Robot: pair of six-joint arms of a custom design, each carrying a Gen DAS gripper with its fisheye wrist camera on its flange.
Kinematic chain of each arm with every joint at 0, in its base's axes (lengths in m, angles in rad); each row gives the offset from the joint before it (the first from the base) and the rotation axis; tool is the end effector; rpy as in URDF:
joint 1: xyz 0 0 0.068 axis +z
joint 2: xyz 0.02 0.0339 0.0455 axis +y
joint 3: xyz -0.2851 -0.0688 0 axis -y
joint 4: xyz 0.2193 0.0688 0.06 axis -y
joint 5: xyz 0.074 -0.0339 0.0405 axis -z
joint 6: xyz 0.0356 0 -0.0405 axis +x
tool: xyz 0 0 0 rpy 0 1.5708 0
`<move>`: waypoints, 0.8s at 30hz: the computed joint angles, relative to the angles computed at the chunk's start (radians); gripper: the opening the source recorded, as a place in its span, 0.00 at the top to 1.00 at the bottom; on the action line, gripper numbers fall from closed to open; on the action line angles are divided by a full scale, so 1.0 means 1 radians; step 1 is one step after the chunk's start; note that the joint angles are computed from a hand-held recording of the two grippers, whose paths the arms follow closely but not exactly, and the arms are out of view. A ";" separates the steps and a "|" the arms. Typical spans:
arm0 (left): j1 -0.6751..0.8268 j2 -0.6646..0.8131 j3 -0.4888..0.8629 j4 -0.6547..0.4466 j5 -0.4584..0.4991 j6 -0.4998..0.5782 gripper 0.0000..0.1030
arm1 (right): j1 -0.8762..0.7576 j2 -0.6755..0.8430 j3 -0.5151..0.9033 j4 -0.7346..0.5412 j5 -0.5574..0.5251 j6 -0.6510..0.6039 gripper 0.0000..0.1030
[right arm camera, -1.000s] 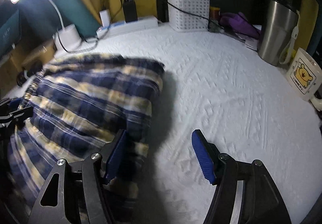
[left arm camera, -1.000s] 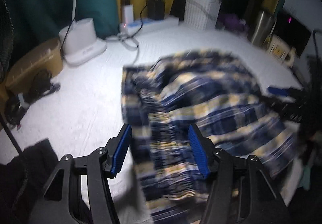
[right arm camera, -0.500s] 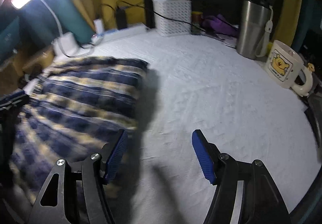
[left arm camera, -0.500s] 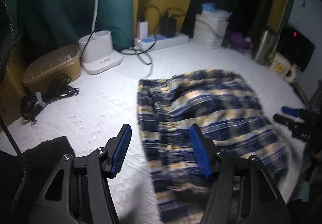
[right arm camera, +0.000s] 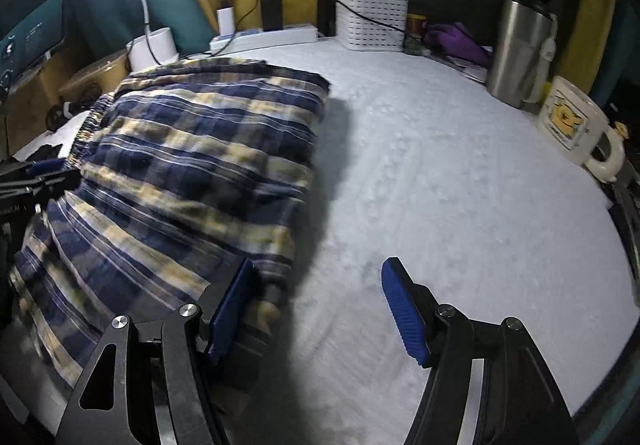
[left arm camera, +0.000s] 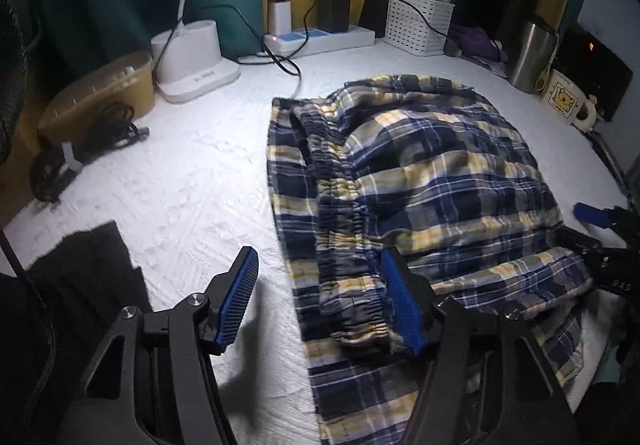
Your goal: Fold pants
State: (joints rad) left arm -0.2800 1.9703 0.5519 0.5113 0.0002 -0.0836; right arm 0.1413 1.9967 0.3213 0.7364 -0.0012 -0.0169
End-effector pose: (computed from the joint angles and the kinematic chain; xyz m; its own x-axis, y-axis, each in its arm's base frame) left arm 0.2797 -0.0804 0.0822 -0.7775 0.1367 -0.6139 0.2123 0.9758 -0.0516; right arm 0.2369 0.0337 0.0603 -0.7964 -0.1304 -0.5905 -0.1550 0.9879 -0.0090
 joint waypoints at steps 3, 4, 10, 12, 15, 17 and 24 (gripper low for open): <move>-0.013 -0.008 -0.008 0.006 -0.026 -0.001 0.37 | -0.037 -0.017 -0.019 -0.001 -0.003 -0.005 0.33; -0.014 -0.016 -0.011 0.005 -0.032 -0.003 0.37 | -0.044 -0.027 -0.024 -0.005 -0.001 -0.003 0.33; 0.002 -0.118 -0.069 0.013 0.018 -0.018 0.37 | -0.038 -0.110 -0.066 -0.007 -0.036 0.013 0.33; 0.010 -0.139 -0.080 0.011 0.054 -0.024 0.37 | -0.006 -0.115 -0.072 -0.006 -0.044 0.028 0.33; -0.003 -0.129 -0.088 0.016 0.065 -0.029 0.37 | 0.055 -0.078 -0.071 0.007 -0.023 0.050 0.33; -0.014 -0.103 -0.086 0.017 0.055 -0.026 0.37 | 0.076 -0.053 -0.081 0.029 -0.011 0.059 0.33; -0.023 -0.020 -0.097 0.070 0.024 0.008 0.35 | 0.071 -0.023 -0.141 0.125 0.008 0.059 0.33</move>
